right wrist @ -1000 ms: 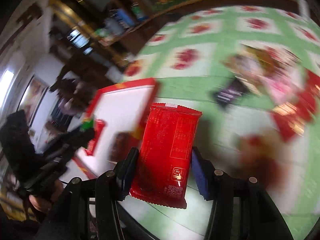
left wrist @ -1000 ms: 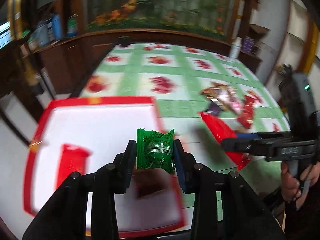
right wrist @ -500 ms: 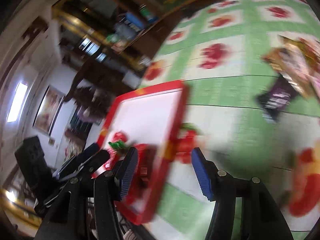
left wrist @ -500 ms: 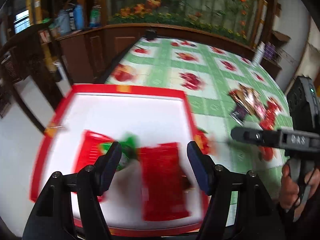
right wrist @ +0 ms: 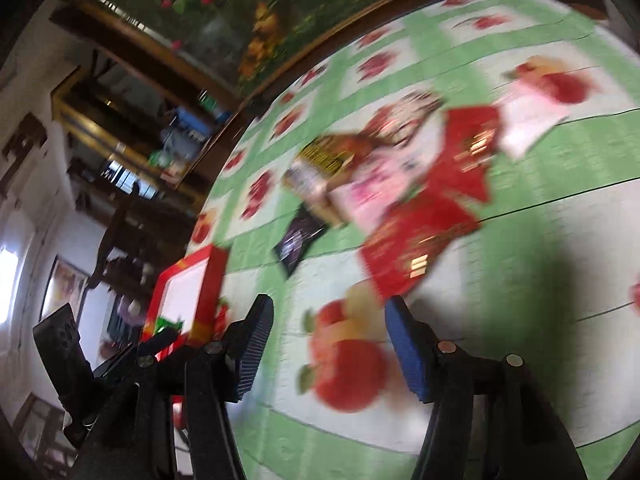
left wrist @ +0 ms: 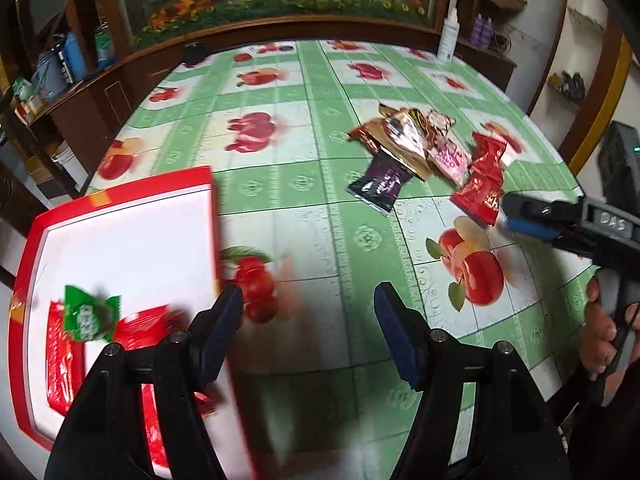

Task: Organize snacks
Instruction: 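Carry the green packet and large red packet into the white tray and release both, then grasp the dark purple packet with the left tool while the right tool grasps a red packet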

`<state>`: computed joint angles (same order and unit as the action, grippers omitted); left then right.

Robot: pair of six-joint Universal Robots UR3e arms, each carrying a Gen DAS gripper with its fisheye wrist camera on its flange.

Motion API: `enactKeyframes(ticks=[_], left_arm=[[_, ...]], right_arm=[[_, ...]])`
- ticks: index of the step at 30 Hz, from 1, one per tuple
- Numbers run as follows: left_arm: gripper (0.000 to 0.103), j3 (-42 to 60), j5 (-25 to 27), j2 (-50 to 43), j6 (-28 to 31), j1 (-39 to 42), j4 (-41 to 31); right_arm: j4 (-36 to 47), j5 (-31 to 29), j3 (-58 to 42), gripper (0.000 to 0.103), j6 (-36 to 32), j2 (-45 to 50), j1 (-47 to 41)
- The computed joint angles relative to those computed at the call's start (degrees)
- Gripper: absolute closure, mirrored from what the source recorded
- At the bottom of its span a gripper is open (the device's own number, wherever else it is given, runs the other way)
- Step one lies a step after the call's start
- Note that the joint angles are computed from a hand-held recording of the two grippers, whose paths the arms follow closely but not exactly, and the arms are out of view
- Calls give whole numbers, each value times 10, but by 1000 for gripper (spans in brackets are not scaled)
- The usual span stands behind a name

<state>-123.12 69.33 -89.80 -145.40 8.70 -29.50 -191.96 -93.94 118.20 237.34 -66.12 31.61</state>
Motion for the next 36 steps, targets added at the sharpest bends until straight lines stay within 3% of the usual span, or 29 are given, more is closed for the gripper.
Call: enactKeyframes(ticks=[6,9,15,20,22,25,29,31,33,36], left_arm=[[34,76,59,-80,-35,-78,23],[29,129,97,-130,-40,-109,36],[29,255,108,-216,-32,-131,-31],[29,331,120,-277,-31,-167,-45],[29,346,110,-287,-27,-177,-52],[29,362,100,-301,-21,-193,-59],[28,402,117,-341,-29,-215,-77],[28,398,78,-341,-41,-200,-93],[31,388,59,-334,-34,-193,-102],[61,345,47,-308,-24,-192,-77]], right_arm=[[41,-33,20,40,15,-22,-12],[114,-48,-31,40,19,-7,-12],[282,-104,-168,30,-19,35,3],[395,-176,-268,29,-40,80,29],[438,-199,-300,31,-58,96,39],[519,-259,-366,42,-73,131,67],[479,-252,-317,50,-78,108,62],[469,-252,-296,50,-86,95,62],[438,-245,-242,50,-96,66,60],[408,-240,-170,50,-104,21,60]])
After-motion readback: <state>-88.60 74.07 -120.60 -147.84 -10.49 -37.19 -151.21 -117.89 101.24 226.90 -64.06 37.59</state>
